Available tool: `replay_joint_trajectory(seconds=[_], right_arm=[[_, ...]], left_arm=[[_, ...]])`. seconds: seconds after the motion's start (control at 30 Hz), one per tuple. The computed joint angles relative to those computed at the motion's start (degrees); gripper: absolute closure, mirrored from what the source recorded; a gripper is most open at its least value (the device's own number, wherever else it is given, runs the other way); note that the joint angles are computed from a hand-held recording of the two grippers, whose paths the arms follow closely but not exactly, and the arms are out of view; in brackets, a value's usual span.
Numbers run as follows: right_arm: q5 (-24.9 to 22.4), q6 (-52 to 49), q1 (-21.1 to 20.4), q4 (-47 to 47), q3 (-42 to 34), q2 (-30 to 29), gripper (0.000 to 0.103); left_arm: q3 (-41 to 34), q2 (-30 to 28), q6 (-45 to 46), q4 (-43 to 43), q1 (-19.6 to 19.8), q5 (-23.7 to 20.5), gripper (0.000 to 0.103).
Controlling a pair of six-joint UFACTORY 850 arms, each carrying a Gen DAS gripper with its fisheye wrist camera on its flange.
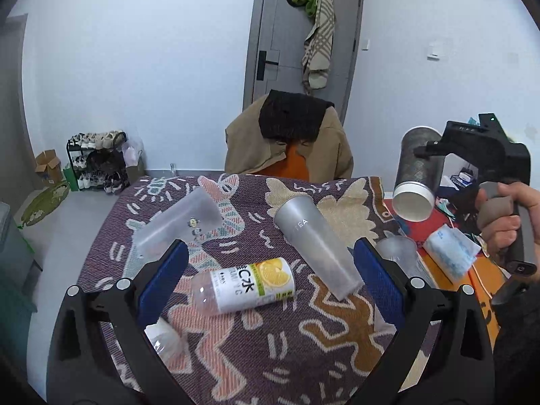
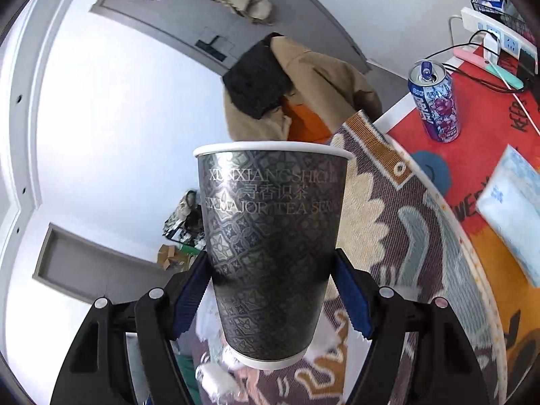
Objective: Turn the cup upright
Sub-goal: 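Rotate the held dark cup rim-up and lower it onto the tablecloth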
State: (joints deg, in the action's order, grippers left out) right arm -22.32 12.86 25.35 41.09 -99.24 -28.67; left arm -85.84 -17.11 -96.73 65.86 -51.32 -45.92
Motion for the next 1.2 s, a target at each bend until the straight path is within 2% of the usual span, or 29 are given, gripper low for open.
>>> replay_joint_trajectory(seconds=[0.3,0.67,0.93,1.03,1.1,1.2], right_arm=[[1.11,-10.99,4.3,7.55,9.8,8.99,0.032],[1.95,-19.95,10.36,13.93,18.46,14.81,0.032],[-0.5,-29.79,14.54,23.72,23.12,15.21,0.032],[-0.79,-29.91,15.66,23.57,23.31,13.89,0.032],[0.12,-26.36,16.81,18.93,22.89,12.74,0.032],[-1.42,-24.36,17.59,17.03,22.03,9.91,0.032]], left_arm=[[4.77,4.71,-2.09,2.22,-3.35,-3.24,0.006],[11.18,9.57,-4.04,2.71,-6.72,-6.52,0.006],[16.5,13.32,-6.37,2.18,-8.84,-9.44,0.006],[18.21,14.56,-7.6,1.75,-9.54,-10.55,0.006],[19.56,15.58,-8.52,1.26,-9.82,-10.39,0.006],[21.03,16.34,-8.8,0.26,-10.48,-11.21,0.006]])
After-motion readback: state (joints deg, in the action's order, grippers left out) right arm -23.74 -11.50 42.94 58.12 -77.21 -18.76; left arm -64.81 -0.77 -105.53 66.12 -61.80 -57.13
